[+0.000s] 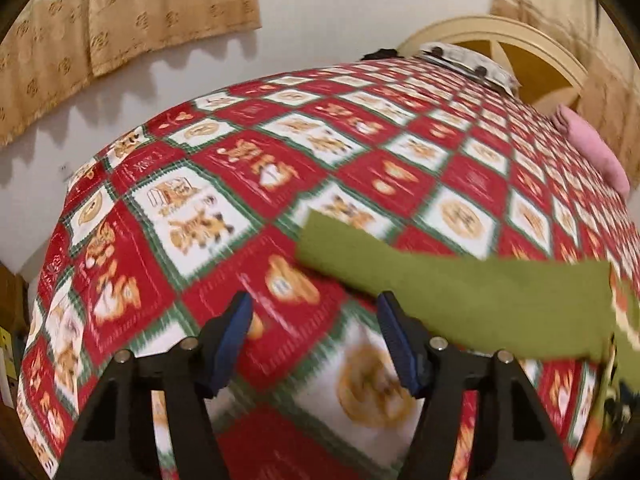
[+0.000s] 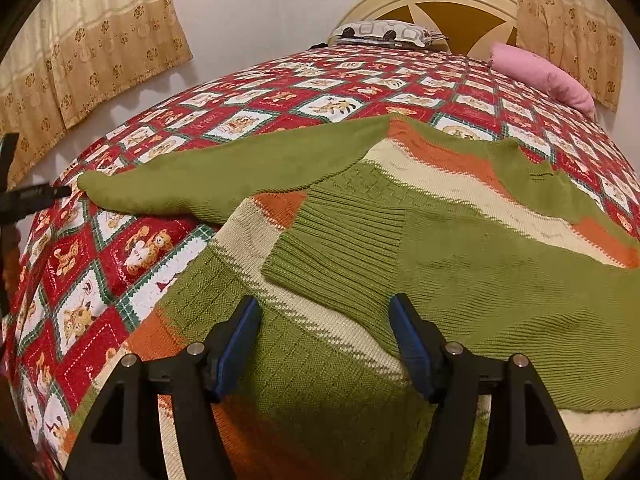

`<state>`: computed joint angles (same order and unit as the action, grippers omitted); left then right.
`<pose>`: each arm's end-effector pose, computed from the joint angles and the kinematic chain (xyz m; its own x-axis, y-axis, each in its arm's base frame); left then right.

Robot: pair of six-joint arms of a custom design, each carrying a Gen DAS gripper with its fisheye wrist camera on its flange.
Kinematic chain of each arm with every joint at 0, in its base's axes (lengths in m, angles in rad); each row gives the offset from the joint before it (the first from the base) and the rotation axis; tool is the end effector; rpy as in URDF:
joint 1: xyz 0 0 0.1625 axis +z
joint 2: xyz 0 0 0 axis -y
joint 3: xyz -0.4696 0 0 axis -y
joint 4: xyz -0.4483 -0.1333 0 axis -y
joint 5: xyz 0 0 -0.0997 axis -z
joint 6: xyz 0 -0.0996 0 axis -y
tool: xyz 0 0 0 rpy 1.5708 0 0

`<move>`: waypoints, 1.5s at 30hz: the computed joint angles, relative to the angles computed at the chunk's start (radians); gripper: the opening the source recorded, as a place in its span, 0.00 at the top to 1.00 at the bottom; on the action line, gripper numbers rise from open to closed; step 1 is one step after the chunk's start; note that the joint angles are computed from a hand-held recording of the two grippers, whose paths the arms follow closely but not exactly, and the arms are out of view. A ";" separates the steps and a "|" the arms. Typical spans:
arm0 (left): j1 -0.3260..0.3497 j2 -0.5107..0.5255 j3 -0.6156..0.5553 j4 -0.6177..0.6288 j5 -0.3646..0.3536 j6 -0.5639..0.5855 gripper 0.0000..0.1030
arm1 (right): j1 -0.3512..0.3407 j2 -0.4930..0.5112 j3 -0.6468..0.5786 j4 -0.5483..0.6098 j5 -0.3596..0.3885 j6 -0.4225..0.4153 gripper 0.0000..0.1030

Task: Fold small clothes
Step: 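Reach the left tool to the other green sleeve and close on it, then lift the sleeve with the left tool, fold it across the body, release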

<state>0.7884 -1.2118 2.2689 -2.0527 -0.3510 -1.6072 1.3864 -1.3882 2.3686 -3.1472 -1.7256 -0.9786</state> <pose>-0.1566 -0.4793 0.1288 -0.5954 -0.6167 -0.5150 0.0947 0.5826 -0.8072 0.0293 -0.4862 0.2264 -0.6592 -0.5264 0.5370 -0.7080 0.6750 -0.2075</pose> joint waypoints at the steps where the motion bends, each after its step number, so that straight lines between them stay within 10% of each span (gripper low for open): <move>1: 0.010 -0.005 0.002 -0.018 0.002 0.015 0.36 | 0.001 0.001 0.000 -0.002 -0.002 -0.001 0.33; 10: 0.076 0.027 0.026 -0.364 -0.019 0.244 0.47 | 0.003 0.006 0.001 -0.012 -0.006 -0.003 0.33; 18: 0.075 0.069 0.044 -0.593 -0.005 0.415 0.89 | 0.003 0.005 0.002 -0.013 -0.006 -0.003 0.33; 45: -0.053 0.001 0.062 -0.873 -0.103 0.635 0.94 | 0.004 0.006 0.004 -0.018 -0.007 -0.004 0.33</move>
<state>0.7352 -1.2112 2.3312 -2.9260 -0.4541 -0.9724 1.3901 -1.3821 2.3726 -3.1650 -1.7322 -0.9831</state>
